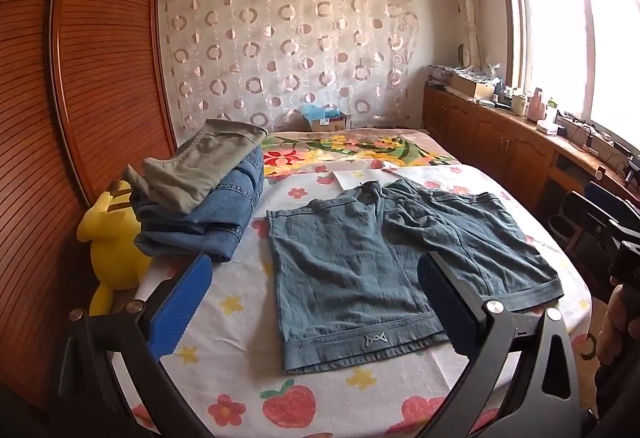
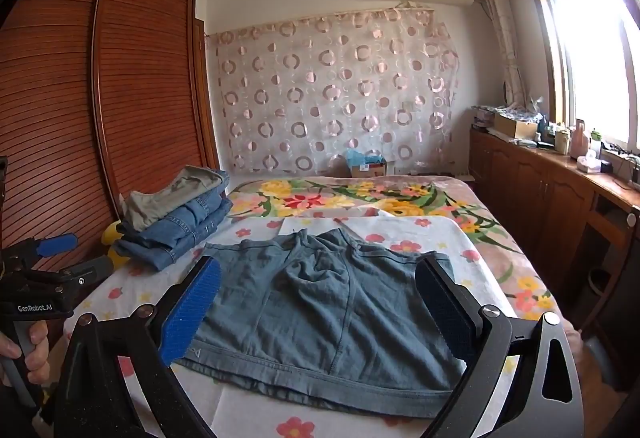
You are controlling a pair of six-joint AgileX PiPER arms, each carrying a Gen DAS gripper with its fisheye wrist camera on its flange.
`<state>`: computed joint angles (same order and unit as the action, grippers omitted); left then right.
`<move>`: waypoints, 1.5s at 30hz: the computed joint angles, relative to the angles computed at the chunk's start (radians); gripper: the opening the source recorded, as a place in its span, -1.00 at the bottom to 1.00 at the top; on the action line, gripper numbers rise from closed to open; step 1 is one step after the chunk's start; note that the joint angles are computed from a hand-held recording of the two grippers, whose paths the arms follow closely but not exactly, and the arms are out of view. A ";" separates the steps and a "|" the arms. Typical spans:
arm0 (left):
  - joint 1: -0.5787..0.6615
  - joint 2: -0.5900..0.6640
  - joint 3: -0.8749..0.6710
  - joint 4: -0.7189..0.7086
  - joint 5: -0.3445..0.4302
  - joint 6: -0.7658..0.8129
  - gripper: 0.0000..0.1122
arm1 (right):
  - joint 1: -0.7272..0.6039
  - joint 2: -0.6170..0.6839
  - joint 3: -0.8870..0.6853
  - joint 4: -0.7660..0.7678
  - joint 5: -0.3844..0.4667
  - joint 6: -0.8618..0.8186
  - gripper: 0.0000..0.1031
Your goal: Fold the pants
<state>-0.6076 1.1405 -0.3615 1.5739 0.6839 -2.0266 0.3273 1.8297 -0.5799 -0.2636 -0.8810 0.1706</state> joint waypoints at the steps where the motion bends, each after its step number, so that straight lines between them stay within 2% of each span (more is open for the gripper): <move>1: 0.000 -0.001 0.000 0.000 -0.002 0.000 0.83 | 0.000 0.001 0.000 0.000 -0.002 0.000 0.90; 45: -0.008 -0.006 -0.007 -0.001 0.011 0.008 0.83 | 0.012 -0.007 0.018 0.009 -0.016 0.002 0.90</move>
